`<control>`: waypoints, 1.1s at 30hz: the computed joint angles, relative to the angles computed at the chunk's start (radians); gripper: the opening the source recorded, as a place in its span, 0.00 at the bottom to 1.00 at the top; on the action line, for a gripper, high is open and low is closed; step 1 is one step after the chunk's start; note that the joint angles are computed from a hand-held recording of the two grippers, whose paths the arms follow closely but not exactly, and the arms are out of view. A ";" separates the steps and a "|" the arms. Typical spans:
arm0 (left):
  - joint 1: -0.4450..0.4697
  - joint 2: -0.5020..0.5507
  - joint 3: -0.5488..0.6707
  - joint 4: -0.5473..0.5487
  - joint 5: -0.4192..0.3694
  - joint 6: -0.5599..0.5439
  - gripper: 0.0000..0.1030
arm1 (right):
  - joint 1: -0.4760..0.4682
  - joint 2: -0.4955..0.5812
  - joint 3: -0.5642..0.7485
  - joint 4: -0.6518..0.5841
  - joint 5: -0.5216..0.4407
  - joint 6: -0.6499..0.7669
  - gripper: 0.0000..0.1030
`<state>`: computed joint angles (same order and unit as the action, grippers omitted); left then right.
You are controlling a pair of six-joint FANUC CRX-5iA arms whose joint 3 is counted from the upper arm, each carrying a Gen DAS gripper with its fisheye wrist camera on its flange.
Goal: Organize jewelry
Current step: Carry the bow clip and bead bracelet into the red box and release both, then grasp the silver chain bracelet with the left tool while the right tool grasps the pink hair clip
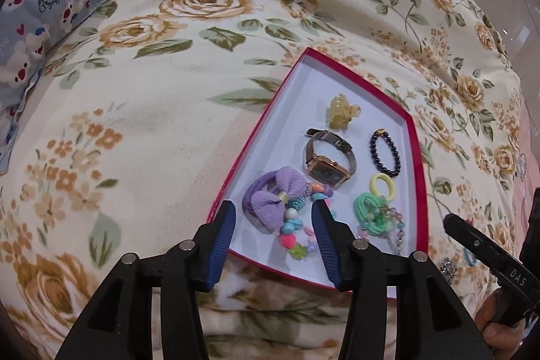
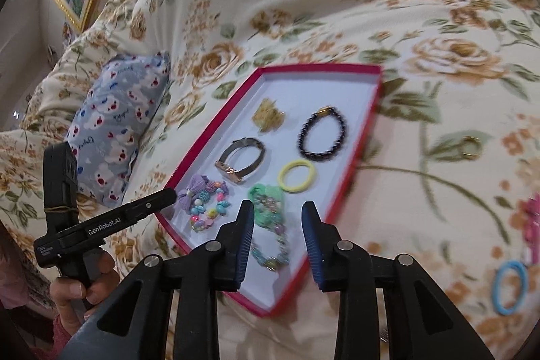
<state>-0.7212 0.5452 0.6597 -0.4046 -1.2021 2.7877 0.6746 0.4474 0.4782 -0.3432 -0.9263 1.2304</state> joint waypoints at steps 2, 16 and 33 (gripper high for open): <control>-0.009 -0.007 -0.003 -0.004 0.004 0.007 0.46 | -0.004 -0.036 -0.053 0.037 0.021 -0.033 0.35; -0.067 0.035 0.086 0.034 0.018 -0.058 0.53 | -0.035 -0.257 -0.377 0.241 0.111 -0.275 0.37; -0.093 0.236 0.379 0.143 -0.069 -0.247 0.56 | -0.057 -0.326 -0.482 0.289 0.118 -0.318 0.37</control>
<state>-0.8141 0.7814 1.0385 -0.2614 -1.2706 2.5402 0.6175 0.1214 -0.0041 -0.0541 -0.8080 0.9126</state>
